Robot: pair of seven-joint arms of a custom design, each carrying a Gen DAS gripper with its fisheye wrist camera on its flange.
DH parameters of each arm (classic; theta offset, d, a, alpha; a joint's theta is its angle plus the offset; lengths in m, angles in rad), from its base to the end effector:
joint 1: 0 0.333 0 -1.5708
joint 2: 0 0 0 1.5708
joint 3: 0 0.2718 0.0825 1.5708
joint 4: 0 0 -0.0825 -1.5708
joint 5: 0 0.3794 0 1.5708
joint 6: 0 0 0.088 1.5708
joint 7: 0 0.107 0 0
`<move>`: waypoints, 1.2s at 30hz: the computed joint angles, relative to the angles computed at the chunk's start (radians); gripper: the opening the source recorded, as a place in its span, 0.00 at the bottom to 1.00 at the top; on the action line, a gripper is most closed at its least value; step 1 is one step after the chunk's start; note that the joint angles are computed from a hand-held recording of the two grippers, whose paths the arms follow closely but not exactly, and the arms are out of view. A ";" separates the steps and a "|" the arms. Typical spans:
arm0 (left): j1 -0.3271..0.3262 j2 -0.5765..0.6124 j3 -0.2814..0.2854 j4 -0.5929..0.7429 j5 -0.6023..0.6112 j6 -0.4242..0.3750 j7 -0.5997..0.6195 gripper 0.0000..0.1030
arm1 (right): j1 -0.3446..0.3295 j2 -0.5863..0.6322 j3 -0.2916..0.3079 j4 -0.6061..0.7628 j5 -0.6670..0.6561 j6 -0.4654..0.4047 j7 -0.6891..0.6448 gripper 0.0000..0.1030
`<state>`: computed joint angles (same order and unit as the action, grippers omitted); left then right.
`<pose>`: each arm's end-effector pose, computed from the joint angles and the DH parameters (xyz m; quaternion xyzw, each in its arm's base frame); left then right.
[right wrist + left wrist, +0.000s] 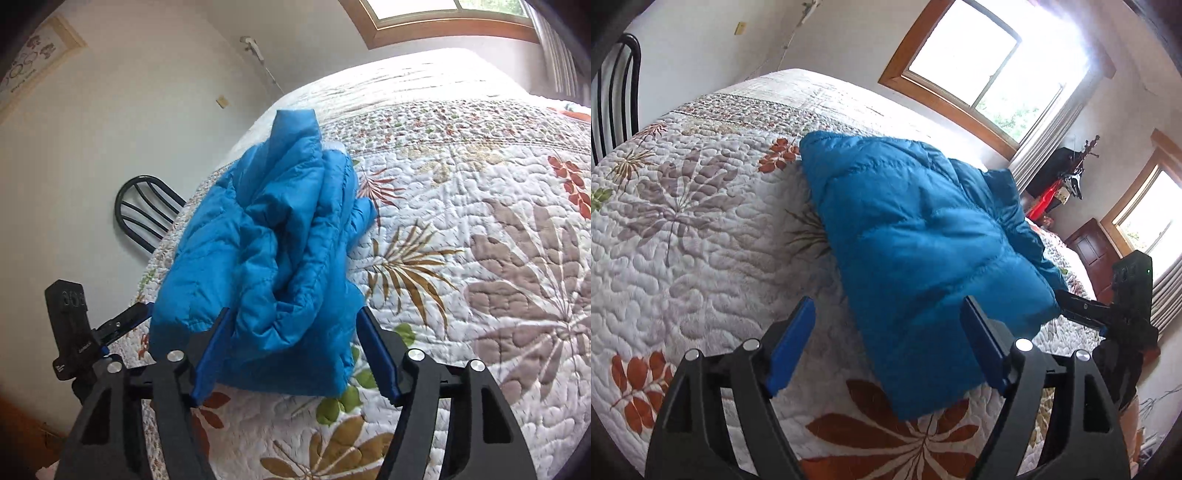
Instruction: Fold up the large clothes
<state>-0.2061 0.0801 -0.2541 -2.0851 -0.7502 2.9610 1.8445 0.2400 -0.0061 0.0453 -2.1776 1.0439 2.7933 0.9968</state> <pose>0.5520 -0.2197 0.4268 -0.6311 0.6552 -0.4096 0.0678 0.5499 0.1197 0.4043 -0.6364 0.6569 -0.0300 0.4033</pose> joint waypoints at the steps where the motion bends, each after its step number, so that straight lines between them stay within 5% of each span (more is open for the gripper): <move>1: -0.012 0.001 0.009 -0.015 0.067 0.009 -0.057 0.77 | 0.001 0.007 0.002 -0.006 -0.028 0.001 0.033 0.62; 4: -0.015 0.008 0.003 -0.035 0.091 0.029 -0.075 0.78 | -0.002 0.057 0.010 -0.001 -0.110 0.007 0.115 0.62; 12: -0.010 0.011 -0.004 -0.047 0.098 0.040 -0.100 0.77 | -0.038 0.082 0.060 -0.003 -0.019 0.044 0.063 0.63; 15: -0.038 -0.055 0.031 -0.117 0.312 0.071 -0.297 0.74 | -0.021 0.027 0.056 -0.044 0.018 0.092 0.031 0.64; 18: -0.030 -0.136 0.027 -0.193 0.538 0.094 -0.501 0.77 | 0.012 -0.073 0.050 -0.150 -0.198 0.175 0.202 0.68; 20: 0.037 -0.193 -0.032 -0.233 0.762 0.081 -0.704 0.80 | 0.006 -0.144 0.073 -0.233 -0.376 0.236 0.339 0.80; 23: 0.127 -0.278 -0.128 -0.284 0.957 0.071 -0.880 0.85 | -0.141 -0.251 0.228 -0.344 -0.694 0.286 0.614 0.95; 27: 0.190 -0.385 -0.216 -0.339 1.064 0.037 -1.003 0.89 | -0.353 -0.392 0.461 -0.431 -0.936 0.272 0.861 0.96; 31: 0.231 -0.483 -0.287 -0.369 1.124 -0.049 -1.101 0.90 | -0.352 -0.493 0.502 -0.479 -0.993 0.234 0.959 0.96; 36: 0.192 -0.579 -0.286 -0.418 1.124 -0.103 -1.136 0.90 | -0.334 -0.599 0.518 -0.528 -1.044 0.182 1.066 0.96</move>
